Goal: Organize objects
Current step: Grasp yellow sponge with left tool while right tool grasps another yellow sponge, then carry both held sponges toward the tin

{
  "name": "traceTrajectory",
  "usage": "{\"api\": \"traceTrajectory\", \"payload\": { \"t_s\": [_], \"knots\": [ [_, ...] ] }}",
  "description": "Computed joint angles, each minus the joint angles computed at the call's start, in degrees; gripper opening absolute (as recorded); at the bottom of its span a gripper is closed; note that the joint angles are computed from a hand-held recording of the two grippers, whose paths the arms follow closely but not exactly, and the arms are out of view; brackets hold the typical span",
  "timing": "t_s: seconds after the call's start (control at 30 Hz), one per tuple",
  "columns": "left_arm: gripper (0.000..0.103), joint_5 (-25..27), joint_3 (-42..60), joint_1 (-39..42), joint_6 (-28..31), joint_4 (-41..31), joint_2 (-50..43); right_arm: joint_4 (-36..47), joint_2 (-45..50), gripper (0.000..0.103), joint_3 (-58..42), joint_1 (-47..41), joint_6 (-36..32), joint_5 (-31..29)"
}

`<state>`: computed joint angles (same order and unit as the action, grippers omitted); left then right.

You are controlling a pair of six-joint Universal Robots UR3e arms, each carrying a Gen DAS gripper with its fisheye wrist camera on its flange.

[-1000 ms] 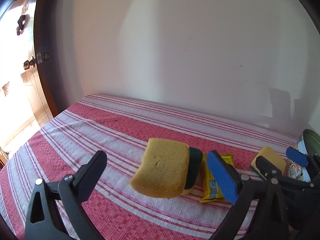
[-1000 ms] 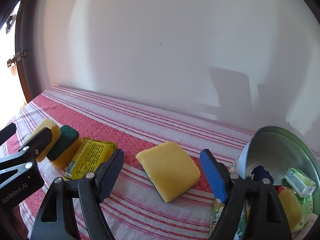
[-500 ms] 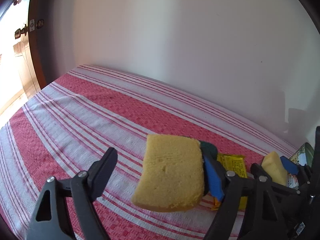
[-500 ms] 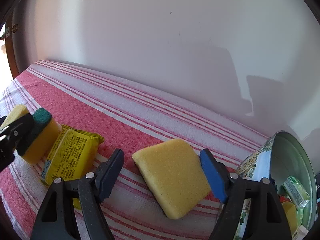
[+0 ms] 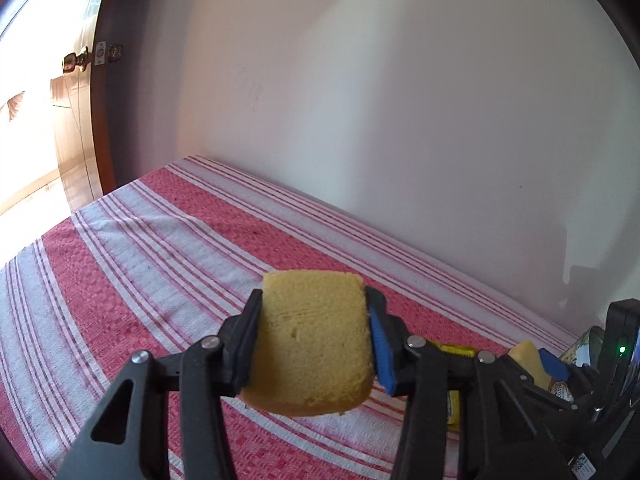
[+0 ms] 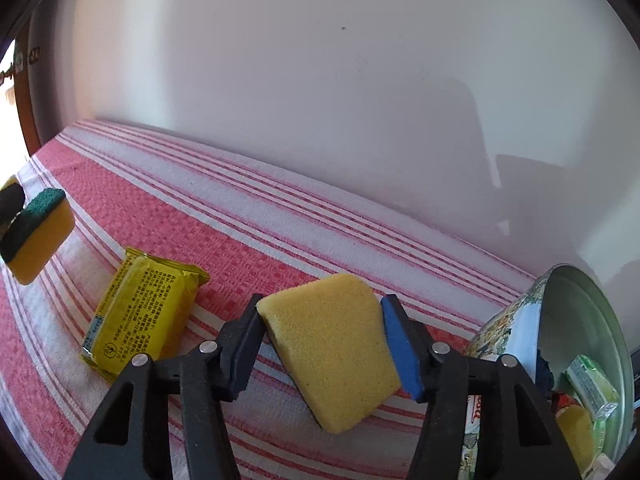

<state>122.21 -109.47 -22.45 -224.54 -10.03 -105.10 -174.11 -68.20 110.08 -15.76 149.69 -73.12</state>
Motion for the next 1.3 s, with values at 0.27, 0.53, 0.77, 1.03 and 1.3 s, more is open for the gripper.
{"api": "traceTrajectory", "payload": {
  "t_s": [0.27, 0.53, 0.77, 1.03, 1.3],
  "knots": [
    [0.048, -16.9, -11.1, 5.2, 3.3, 20.1, 4.5, -9.2, -10.3, 0.058, 17.1, -13.5, -1.4, 25.8],
    [0.048, -24.1, -6.4, 6.5, 4.4, 7.3, 2.0, -17.2, -12.8, 0.058, 23.1, -14.1, 1.6, 24.5],
    [0.047, -15.4, -7.0, 6.2, 0.6, 3.6, 4.0, -3.1, -18.5, 0.058, 21.1, -21.3, -3.4, 28.3],
    [0.047, 12.2, 9.1, -0.1, -11.2, -35.1, -1.3, -6.6, -15.3, 0.058, 21.2, -19.3, -2.1, 26.7],
    [0.047, 12.9, -0.8, 0.2, -6.0, -18.5, 5.1, 3.6, -21.6, 0.058, 21.8, -26.9, -8.5, 32.1]
  ]
}}
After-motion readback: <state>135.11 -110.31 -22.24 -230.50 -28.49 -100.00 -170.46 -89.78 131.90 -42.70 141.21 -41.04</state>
